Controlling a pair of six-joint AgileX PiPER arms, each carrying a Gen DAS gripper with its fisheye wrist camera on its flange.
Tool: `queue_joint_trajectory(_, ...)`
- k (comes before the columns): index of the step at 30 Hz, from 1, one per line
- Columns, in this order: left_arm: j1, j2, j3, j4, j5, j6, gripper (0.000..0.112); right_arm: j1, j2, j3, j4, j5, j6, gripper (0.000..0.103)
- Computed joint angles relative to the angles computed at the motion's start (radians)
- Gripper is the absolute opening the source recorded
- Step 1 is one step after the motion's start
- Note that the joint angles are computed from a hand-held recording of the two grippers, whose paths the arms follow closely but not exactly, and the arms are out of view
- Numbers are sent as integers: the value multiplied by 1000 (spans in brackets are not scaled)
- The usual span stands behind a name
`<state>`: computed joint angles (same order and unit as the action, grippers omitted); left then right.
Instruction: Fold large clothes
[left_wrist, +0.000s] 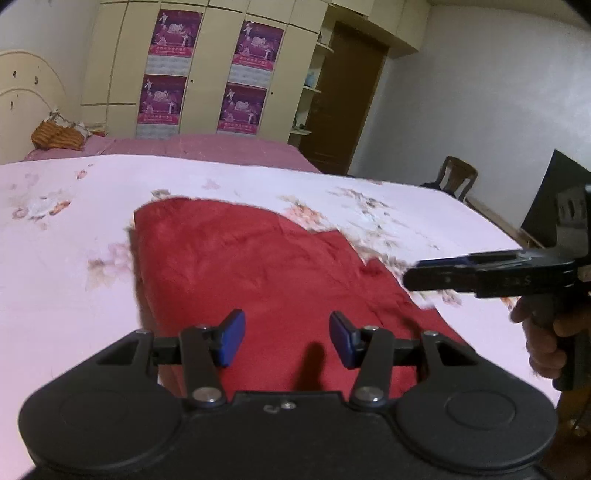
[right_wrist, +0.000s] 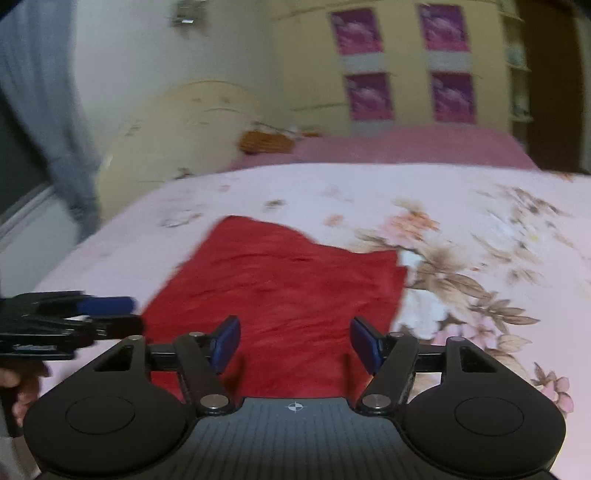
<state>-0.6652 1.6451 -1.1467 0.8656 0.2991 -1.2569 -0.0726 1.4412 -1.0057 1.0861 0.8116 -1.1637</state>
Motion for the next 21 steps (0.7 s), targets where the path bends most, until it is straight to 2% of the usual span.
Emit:
queue_joint_trajectory(1, -23, -3, 12, 32, 16, -44, 49, 4, -8, 13, 0, 24, -9, 30)
queue_joint_trajectory(2, -46, -1, 25, 80, 36, -111, 49, 7, -19, 35, 10, 35, -33, 28)
queue_joint_trajectory(7, -135, -7, 73, 236, 136, -301, 49, 54, -88, 161, -1, -29, -180, 28)
queue_joint_trajectory(11, -160, 10, 102, 322, 167, -412, 50, 53, -70, 252, 71, -113, -333, 28)
queue_joint_trajectory(13, -174, 32, 89, 337, 193, -418, 49, 51, -24, 284, 148, -151, -432, 28)
queue_joint_trajectory(16, -196, 63, 52, 304, 250, -360, 49, 59, 14, 309, 230, -186, -489, 27)
queue_joint_trajectory(17, -198, 62, 50, 298, 259, -356, 50, 71, 8, 318, 243, -207, -498, 27)
queue_joint_trajectory(19, -219, 47, 31, 245, 308, -320, 49, 82, -24, 313, 177, -218, -396, 28)
queue_joint_trajectory(21, -289, 5, 23, 229, 411, -320, 49, 44, -129, 321, 101, -174, -265, 28)
